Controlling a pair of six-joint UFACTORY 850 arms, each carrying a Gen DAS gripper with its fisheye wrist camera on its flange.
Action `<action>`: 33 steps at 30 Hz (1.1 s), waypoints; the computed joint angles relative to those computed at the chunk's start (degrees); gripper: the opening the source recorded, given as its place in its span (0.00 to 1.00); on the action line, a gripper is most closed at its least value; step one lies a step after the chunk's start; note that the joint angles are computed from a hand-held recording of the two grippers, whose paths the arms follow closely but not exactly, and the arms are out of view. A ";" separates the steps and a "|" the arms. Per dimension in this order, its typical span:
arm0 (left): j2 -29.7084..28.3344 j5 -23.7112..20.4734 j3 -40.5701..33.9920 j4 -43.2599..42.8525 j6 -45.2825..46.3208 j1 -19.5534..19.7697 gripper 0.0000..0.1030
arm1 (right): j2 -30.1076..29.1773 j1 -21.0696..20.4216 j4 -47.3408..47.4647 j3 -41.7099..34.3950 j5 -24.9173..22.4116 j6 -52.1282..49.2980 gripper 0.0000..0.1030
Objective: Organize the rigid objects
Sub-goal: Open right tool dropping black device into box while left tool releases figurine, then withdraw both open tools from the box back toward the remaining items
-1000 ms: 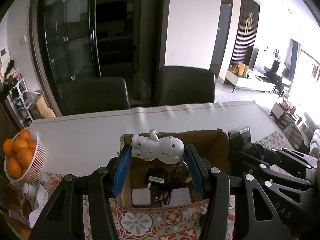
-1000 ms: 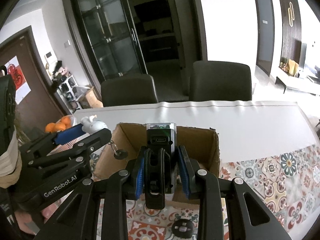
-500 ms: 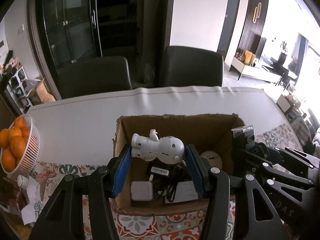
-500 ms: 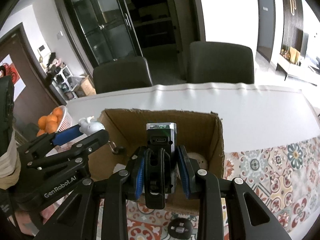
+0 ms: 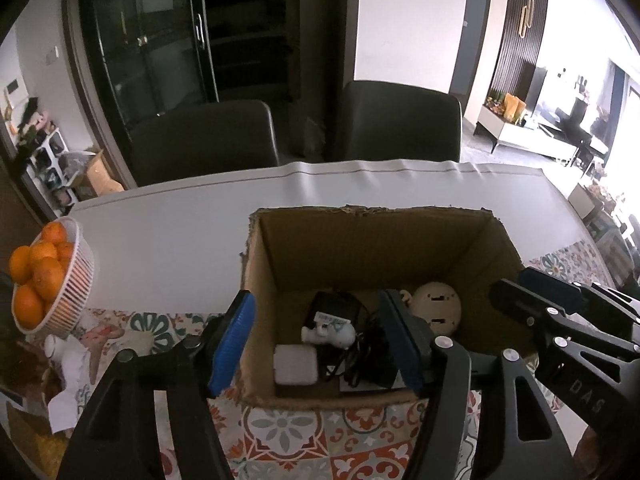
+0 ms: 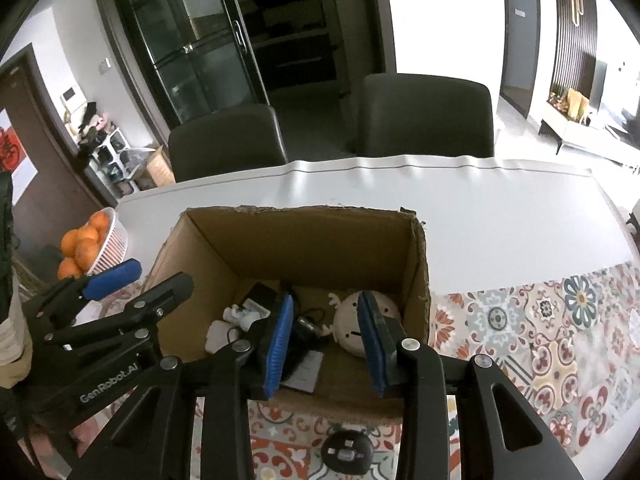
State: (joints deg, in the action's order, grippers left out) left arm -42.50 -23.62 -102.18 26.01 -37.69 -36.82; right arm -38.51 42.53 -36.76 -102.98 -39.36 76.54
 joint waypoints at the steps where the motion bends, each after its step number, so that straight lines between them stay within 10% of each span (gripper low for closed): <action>1: 0.58 0.16 0.83 1.92 -1.88 -0.15 0.64 | 0.28 0.23 -0.75 0.33 -0.01 0.74 0.34; 33: 17.15 -1.28 26.43 43.14 -52.26 -7.06 0.67 | 11.74 8.33 -23.15 18.24 0.55 24.22 0.49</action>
State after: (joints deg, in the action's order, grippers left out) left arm -25.35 -24.90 -75.75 69.15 -89.95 -43.88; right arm -26.77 50.87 -59.92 -84.74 -38.81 100.76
